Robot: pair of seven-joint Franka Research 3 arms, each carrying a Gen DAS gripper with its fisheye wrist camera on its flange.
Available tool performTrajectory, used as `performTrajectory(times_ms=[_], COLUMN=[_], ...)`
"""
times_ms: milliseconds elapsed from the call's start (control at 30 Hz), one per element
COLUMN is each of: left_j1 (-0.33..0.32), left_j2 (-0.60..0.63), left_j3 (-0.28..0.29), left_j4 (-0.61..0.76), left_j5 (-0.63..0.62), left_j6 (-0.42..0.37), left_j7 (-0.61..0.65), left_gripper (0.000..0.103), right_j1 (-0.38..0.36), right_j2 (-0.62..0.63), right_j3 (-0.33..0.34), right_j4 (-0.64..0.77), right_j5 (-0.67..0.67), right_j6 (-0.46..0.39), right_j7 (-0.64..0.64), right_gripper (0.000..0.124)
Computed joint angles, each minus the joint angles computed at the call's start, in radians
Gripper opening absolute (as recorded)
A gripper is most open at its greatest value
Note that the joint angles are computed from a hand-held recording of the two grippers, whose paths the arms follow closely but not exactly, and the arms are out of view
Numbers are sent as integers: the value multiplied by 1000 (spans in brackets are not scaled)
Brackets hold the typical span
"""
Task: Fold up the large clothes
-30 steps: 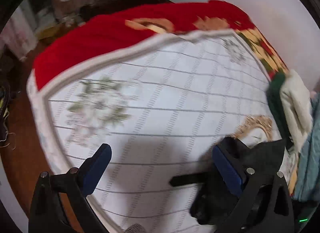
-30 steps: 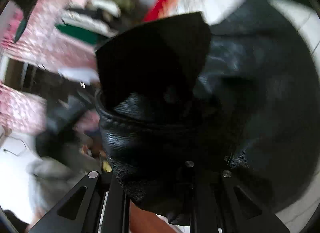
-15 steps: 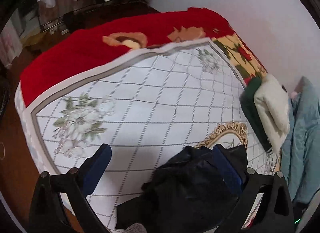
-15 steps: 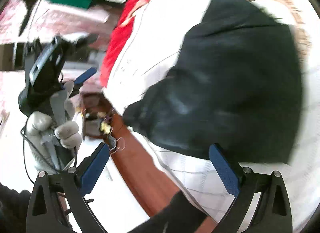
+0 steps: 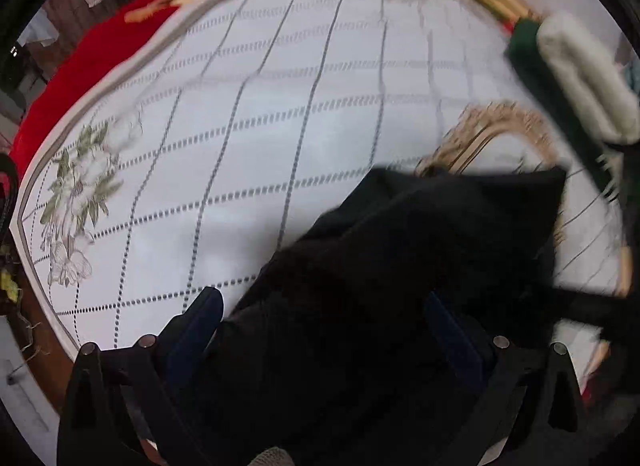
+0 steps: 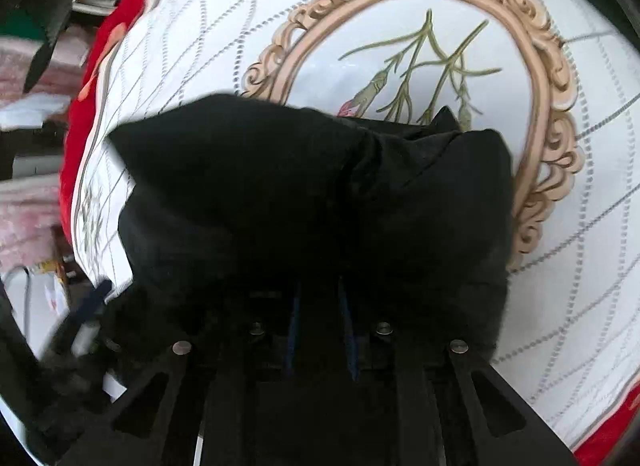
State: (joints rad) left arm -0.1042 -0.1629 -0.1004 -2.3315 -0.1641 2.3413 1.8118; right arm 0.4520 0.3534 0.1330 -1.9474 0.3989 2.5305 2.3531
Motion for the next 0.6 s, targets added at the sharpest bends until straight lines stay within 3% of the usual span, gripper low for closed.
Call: performTrajectory(times_ms=[133,300,367,400,500,600], left_j1=[6,5,3,3,4,10], left_j2=[-4,-10,11,24,76,103], left_j3=[13,8,0,-4,-22,-23], left_j4=[30,53,60,65,76,82], left_j5=[-41,-44,-25,-17,41,35], left_j6=[-39,-22,-7,0,31,18], left_j7=[1,4,-5,-13,-50,-64], left_gripper=[103,103,103,103,103,103], right_j1=[-36,4,-26,-20,-46,-42], right_j2=[-102,-207,-177,-127,62,103], right_j3=[28,0,21,7,7,-7], right_j4=[-83,-114,-93,-51,116,148], right_j5=[116,-23,-11,31,-4,41], right_j6=[21,92,124,115,24,30], right_j7=[-56,35,23,-26,-8,-2], right_gripper=[22,22,22,22,17,16])
